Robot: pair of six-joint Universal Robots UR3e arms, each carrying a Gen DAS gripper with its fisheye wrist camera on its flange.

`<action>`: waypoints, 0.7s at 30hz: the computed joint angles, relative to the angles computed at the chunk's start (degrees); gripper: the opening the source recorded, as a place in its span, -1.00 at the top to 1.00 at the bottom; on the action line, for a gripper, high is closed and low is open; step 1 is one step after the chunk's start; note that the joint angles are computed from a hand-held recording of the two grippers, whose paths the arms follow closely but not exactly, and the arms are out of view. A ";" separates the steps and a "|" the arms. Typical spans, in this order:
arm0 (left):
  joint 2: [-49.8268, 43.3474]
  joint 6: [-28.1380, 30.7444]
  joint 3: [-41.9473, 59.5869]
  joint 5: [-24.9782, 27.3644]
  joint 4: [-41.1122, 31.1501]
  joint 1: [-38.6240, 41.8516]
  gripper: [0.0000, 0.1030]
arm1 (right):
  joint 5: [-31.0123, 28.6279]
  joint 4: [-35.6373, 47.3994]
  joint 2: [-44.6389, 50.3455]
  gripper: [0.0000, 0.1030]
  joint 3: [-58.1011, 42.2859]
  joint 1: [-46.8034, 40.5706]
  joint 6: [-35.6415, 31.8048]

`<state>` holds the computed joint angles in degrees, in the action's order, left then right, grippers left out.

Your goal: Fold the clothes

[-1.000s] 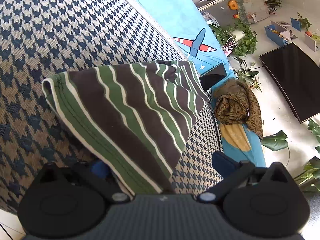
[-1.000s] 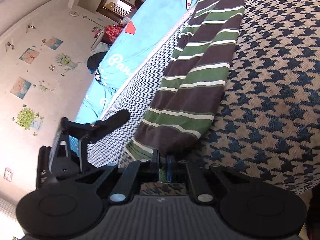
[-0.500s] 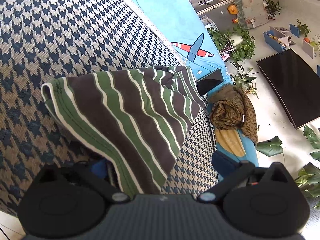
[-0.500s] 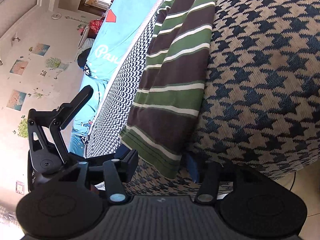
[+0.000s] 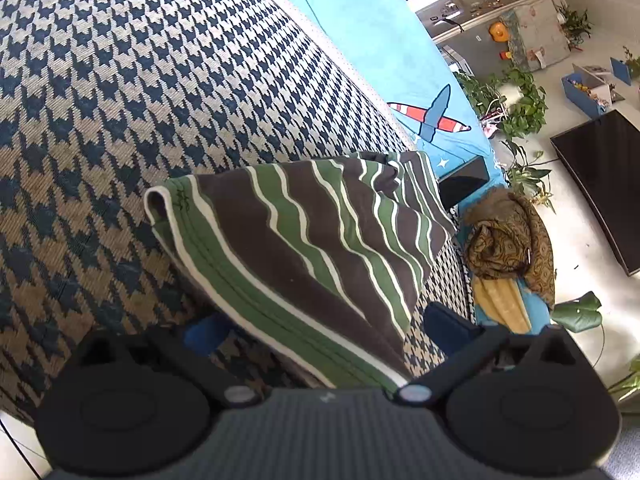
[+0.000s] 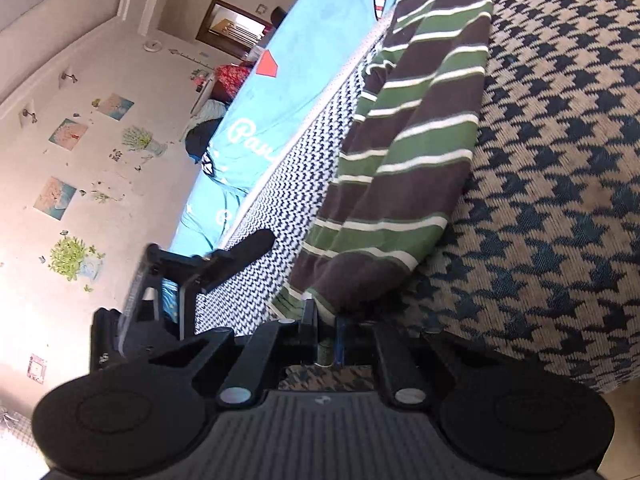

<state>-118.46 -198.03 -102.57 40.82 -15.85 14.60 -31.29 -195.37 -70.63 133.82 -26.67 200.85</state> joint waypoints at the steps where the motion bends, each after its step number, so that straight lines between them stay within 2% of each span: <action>1: -0.56 -0.87 0.43 -0.02 0.51 0.01 -1.00 | 0.75 -0.75 0.16 0.81 0.06 -0.39 0.32; 6: -3.63 -6.64 3.38 1.59 4.59 -0.80 -1.00 | 3.00 -3.25 0.83 0.81 0.20 -1.93 2.28; 9: -5.17 -8.17 6.13 3.51 5.38 -1.81 -0.96 | 3.23 -3.94 1.17 0.81 0.06 -2.28 3.42; 12: -5.26 -7.92 7.07 6.20 5.78 -2.61 -0.73 | 2.80 -3.42 1.25 0.81 -0.14 -2.21 3.79; 16: -4.53 -7.41 7.05 8.85 4.57 -2.86 -0.03 | 1.58 0.70 0.35 0.80 -0.53 -1.69 2.73; 21: -3.75 -7.07 5.16 9.29 5.26 -2.13 0.14 | -0.25 6.05 0.93 0.72 -1.75 -0.22 2.72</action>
